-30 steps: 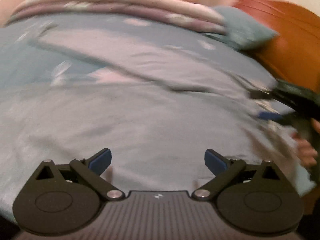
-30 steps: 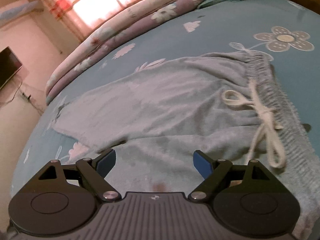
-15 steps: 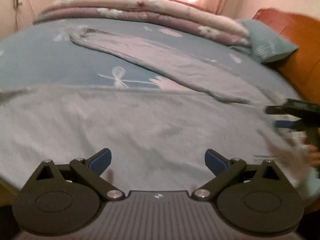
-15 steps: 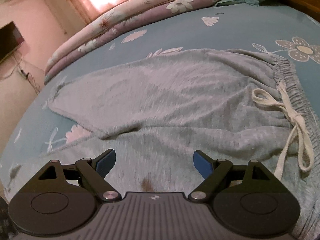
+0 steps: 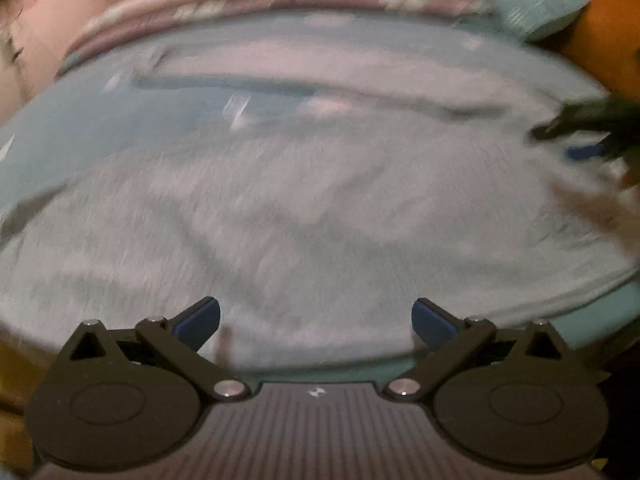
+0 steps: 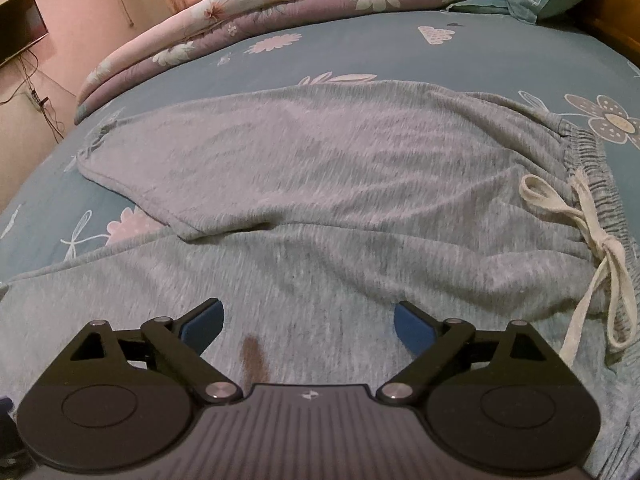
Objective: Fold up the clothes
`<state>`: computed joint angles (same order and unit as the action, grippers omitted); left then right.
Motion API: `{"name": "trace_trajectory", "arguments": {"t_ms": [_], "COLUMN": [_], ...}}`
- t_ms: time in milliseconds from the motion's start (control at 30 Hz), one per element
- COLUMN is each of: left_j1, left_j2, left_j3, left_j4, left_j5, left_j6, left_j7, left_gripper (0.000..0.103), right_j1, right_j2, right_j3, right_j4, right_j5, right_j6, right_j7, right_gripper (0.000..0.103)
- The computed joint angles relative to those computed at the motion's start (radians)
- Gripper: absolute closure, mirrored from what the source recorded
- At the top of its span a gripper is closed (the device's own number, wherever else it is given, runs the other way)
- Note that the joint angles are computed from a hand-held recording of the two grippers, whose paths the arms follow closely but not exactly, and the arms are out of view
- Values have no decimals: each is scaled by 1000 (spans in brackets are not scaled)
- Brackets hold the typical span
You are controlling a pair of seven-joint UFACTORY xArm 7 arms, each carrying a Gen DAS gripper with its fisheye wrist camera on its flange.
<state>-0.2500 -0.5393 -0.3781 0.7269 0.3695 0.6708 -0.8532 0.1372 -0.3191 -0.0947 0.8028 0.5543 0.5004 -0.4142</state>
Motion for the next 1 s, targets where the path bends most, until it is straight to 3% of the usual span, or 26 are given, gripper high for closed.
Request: {"name": "trace_trajectory", "arguments": {"t_ms": [100,267,333,467,600,733,833,900,933,1000], "left_j1": [15,-36,-65,-85,-75,-1,19,-3,-2,-19], "left_j2": [67,179,121,74,46,-16,5,16,-1,-20], "left_j3": [-15,-15,15,21,22,-13,-3,26,24,24], "left_j4": [49,116,46,4,-14,-54,-49,-58,-82,-86], "left_j5": [35,29,-20,-33,-40,19,-2,-56,-50,-56], "left_j6": [-76,21,-25,-26,-56,-149,-128,-100,-124,-91], "left_j7": [8,35,-18,-3,0,-73,-76,-70,-75,-43], "left_gripper": [1,1,1,1,1,1,1,1,1,1], "right_j1": [-3,-2,-6,-10,-34,-4,6,10,14,16], "right_j2": [2,6,6,4,-11,-14,-17,-21,-22,-26], "right_j3": [6,19,29,51,110,79,72,70,67,68], "right_j4": [-5,-9,-13,-30,-87,-96,-104,-110,-113,-118], "right_j5": [-12,-40,-71,-137,-296,-299,-308,-312,-311,-315], "right_j6": [-7,-15,-19,-44,-121,-139,-152,-160,-164,-169], "right_j7": [4,6,14,28,68,88,84,88,86,91], "right_gripper": [4,0,0,0,0,0,0,0,0,0]}}
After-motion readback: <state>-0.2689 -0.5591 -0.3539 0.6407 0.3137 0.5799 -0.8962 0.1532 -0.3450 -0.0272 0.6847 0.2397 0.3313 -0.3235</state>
